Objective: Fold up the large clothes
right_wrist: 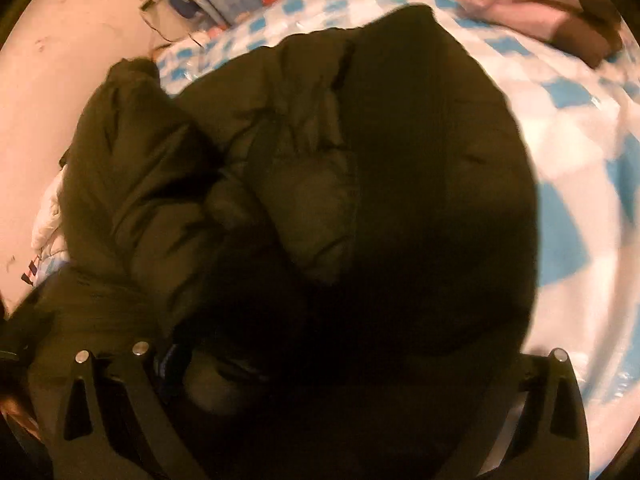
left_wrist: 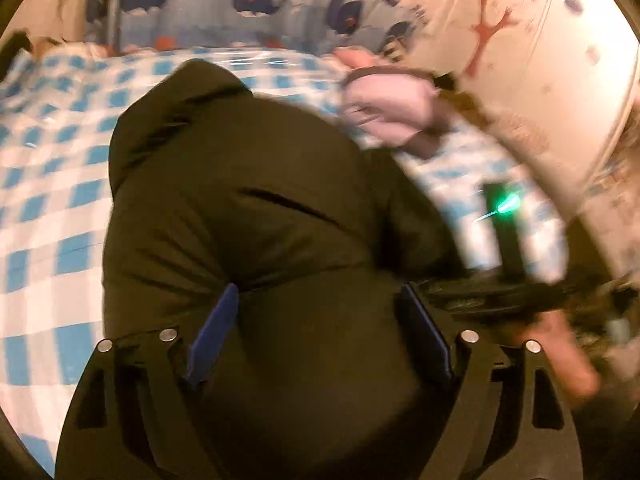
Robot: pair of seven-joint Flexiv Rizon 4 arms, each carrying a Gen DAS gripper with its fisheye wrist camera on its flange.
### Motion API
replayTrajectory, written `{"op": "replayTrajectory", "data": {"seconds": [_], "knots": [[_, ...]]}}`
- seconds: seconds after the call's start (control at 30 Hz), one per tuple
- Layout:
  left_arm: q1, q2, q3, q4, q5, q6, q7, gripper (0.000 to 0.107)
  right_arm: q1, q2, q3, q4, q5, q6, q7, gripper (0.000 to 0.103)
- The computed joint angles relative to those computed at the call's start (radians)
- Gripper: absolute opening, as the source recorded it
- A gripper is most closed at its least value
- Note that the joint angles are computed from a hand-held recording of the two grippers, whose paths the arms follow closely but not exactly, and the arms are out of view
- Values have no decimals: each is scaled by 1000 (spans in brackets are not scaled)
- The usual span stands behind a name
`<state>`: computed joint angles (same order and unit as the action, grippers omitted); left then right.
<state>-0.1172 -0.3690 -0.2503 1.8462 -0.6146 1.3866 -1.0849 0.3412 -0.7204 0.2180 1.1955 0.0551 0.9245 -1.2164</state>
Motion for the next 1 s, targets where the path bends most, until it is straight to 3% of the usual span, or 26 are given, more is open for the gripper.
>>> {"op": "replayTrajectory", "data": {"seconds": [0.1,0.13,0.2,0.3,0.37,0.47,0.6,0.7,0.73,0.8,0.87,0.93,1.0], "knots": [[32,48,-50,115,-79,154,12,83,12,-58,44,-95,2,-3,-91,98],[28,64,-45,146,-100,202,8,84,15,-84,67,-135,15,-6,-133,98],[-2,70,28,155,-25,225,-90,85,21,-125,91,-206,44,-57,-175,98],[-12,67,99,134,63,154,-154,86,17,-134,75,-240,79,-118,-184,98],[-76,28,195,69,217,86,-223,90,-36,-102,93,-198,154,-120,-182,98],[-68,8,189,27,294,55,-213,92,-64,-19,62,-102,182,-104,-158,98],[-121,16,261,-16,429,8,-294,92,64,111,-109,56,-66,-5,-36,98],[-97,28,241,-22,442,-11,-318,92,183,176,-264,180,-349,141,140,98],[-90,30,235,-20,443,-12,-322,92,201,179,-288,190,-393,163,166,98],[-78,34,224,-16,444,-14,-324,92,208,176,-298,199,-469,175,192,98],[-76,45,223,-17,456,-27,-327,92,208,130,-283,154,-518,66,177,98],[-49,60,190,1,423,-9,-299,92,151,66,-205,88,-448,-18,146,98],[-30,71,170,21,389,25,-284,92,103,19,-147,54,-361,-40,145,98]]}}
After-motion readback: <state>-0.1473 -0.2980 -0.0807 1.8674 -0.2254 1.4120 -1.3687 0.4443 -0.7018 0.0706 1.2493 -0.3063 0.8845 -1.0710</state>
